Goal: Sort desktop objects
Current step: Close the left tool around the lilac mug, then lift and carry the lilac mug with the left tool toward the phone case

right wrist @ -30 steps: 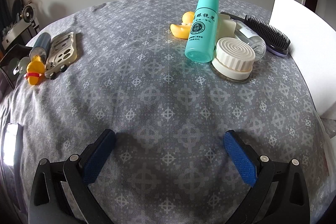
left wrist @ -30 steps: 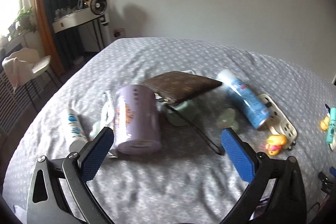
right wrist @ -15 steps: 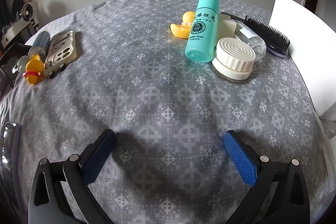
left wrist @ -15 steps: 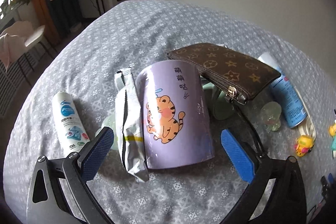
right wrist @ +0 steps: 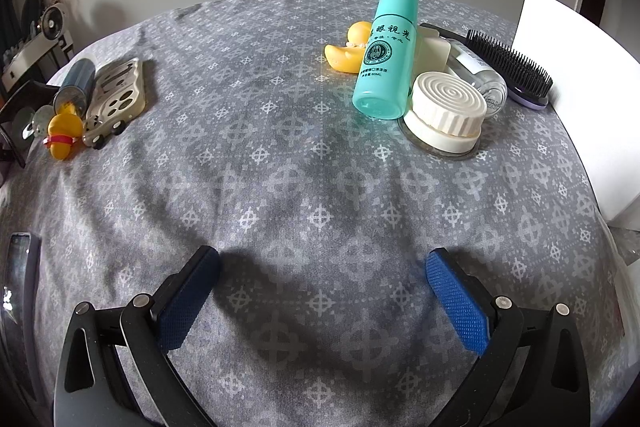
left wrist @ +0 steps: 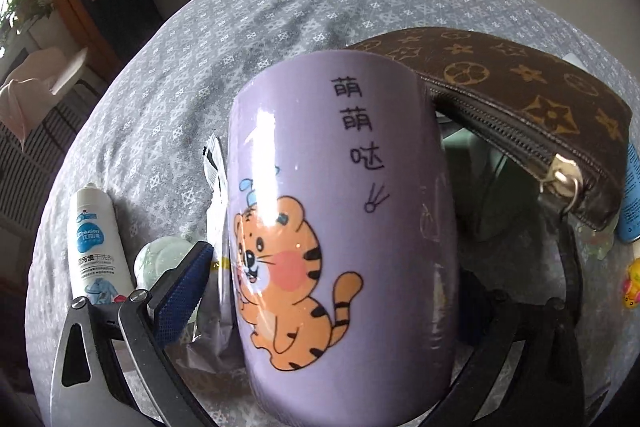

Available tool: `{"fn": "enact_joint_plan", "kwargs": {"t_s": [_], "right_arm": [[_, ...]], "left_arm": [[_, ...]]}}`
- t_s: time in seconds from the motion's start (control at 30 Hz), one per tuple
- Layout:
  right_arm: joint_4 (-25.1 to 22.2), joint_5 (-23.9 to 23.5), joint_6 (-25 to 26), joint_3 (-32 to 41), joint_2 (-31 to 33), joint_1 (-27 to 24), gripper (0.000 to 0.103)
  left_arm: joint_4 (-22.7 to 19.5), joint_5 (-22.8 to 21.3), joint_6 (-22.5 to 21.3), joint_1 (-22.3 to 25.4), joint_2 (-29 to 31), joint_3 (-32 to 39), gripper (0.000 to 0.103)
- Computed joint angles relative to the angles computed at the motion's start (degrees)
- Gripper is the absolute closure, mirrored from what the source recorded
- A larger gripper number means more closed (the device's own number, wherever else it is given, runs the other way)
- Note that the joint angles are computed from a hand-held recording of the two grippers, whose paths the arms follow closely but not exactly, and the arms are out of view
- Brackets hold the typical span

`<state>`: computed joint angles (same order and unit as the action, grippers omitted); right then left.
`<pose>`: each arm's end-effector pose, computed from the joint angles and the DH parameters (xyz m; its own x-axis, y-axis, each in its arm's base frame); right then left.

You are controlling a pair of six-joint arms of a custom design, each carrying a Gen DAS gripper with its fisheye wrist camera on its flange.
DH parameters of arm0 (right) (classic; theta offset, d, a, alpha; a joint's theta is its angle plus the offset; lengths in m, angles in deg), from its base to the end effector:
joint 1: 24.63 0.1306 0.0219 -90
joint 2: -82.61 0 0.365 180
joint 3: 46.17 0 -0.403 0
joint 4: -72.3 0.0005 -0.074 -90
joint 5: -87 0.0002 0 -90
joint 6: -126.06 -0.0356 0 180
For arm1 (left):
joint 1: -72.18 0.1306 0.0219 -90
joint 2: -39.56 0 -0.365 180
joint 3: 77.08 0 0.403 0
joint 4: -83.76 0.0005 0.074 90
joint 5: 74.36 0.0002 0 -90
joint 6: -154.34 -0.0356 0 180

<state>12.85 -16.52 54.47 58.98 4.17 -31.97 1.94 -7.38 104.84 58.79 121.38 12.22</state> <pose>0.5545 -0.0635 0.4234 -0.7770 -0.2095 -0.5936 -0.2649 0.9643 0.0064 0.3904 -0.0791 0.4415 -0.7840 -0.4278 -0.4498 -0.5244 0.8442 0.1110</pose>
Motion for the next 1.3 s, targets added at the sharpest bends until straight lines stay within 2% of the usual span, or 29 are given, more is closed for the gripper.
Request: {"fn": "enact_joint_plan", "kwargs": {"t_s": [0.07,0.2,0.3,0.47,0.67,0.83,0.97,1.17,1.3], "right_arm": [[0.0,0.0,0.0,0.0,0.1,0.0,0.0],[0.1,0.0,0.0,-0.1,-0.1,0.0,0.0],[0.0,0.0,0.0,-0.1,-0.1,0.0,0.0],[-0.1,0.0,0.0,0.1,0.0,0.0,0.0],[-0.3,-0.1,0.1,0.2,0.0,0.0,0.0],[-0.4,-0.1,0.1,0.4,0.1,-0.1,0.0],[-0.4,-0.2,0.2,0.5,0.2,-0.1,0.0],[-0.4,-0.2,0.2,0.6,0.3,-0.1,0.0],[-0.4,-0.3,0.3,0.5,0.3,-0.2,0.0]], "left_arm": [[0.4,-0.2,0.1,-0.1,-0.7,-0.4,0.0],[1.8,-0.5,0.7,-0.5,-3.2,-1.9,0.008],[0.3,-2.7,1.0,-2.0,-3.9,-1.1,0.017],[0.2,-1.1,1.5,-3.7,-6.5,-0.4,0.018],[-1.8,-4.4,1.6,-9.2,-7.2,4.2,0.021],[-1.9,-4.7,-1.7,-13.5,-2.2,13.1,0.021],[-0.8,-3.3,-4.1,-16.4,4.8,21.5,0.021],[0.2,-0.9,-7.8,-20.7,17.7,36.1,0.021],[-1.2,1.9,-9.9,-22.3,26.5,46.1,0.021]]}}
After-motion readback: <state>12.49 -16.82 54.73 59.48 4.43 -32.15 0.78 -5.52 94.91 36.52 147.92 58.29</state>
